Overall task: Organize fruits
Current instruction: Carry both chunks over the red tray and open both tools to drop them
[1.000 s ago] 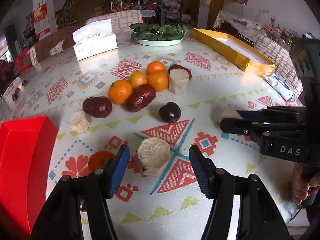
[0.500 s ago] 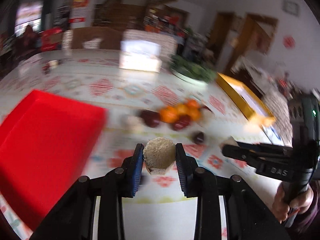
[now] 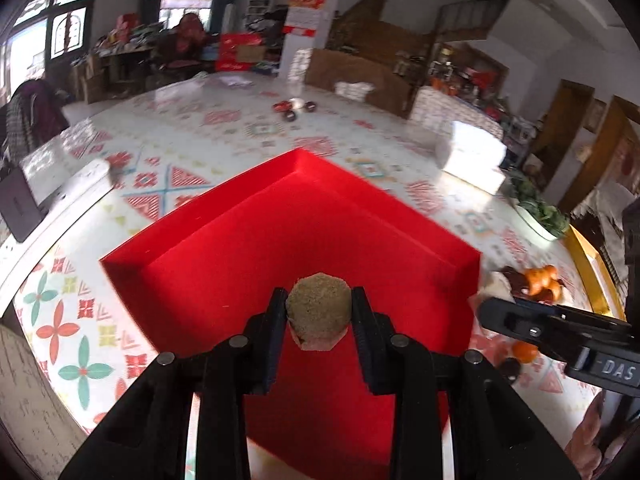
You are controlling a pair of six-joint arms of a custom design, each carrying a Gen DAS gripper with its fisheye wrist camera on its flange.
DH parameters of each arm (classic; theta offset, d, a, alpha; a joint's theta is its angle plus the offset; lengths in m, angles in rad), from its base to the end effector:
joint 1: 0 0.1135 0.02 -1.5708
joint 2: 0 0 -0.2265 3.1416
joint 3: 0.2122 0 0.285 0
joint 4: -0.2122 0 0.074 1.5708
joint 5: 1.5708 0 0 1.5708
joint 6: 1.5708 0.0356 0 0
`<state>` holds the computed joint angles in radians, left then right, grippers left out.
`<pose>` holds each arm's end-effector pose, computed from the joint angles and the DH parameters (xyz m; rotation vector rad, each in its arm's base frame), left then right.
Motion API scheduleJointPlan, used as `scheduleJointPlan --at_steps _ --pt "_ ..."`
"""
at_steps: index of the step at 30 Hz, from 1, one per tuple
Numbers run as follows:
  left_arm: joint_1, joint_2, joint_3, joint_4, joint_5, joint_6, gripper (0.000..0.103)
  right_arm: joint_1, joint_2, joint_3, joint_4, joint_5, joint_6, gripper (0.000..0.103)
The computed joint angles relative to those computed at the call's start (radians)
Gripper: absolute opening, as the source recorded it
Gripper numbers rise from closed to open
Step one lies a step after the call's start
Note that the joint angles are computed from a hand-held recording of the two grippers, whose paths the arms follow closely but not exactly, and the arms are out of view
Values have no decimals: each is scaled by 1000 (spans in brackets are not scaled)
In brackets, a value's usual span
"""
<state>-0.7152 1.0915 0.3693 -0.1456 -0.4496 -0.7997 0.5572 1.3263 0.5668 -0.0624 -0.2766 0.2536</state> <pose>0.1859 -0.1410 0.0944 -0.2934 2.3184 -0.1999 0.2344 0.1575 0.1057 -0.5068 2.4200 0.6984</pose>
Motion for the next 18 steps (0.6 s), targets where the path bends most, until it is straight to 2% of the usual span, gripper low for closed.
scheduleJointPlan --at_steps 6,9,10,12,15,18 --pt "63 -82 -78 18 46 2 31 67 247 161 41 36 24 35" --pt "63 -134 -103 14 52 -3 41 73 298 194 43 43 29 35" --pt "65 -137 -106 21 54 -4 45 69 297 194 40 36 29 35" --pt "61 -168 -120 25 54 -4 47 61 268 176 43 24 30 36" --pt "46 -215 -131 14 44 -16 49 47 147 103 42 59 32 39" --pt "26 -264 -144 -2 20 -32 54 39 30 44 10 201 55 40"
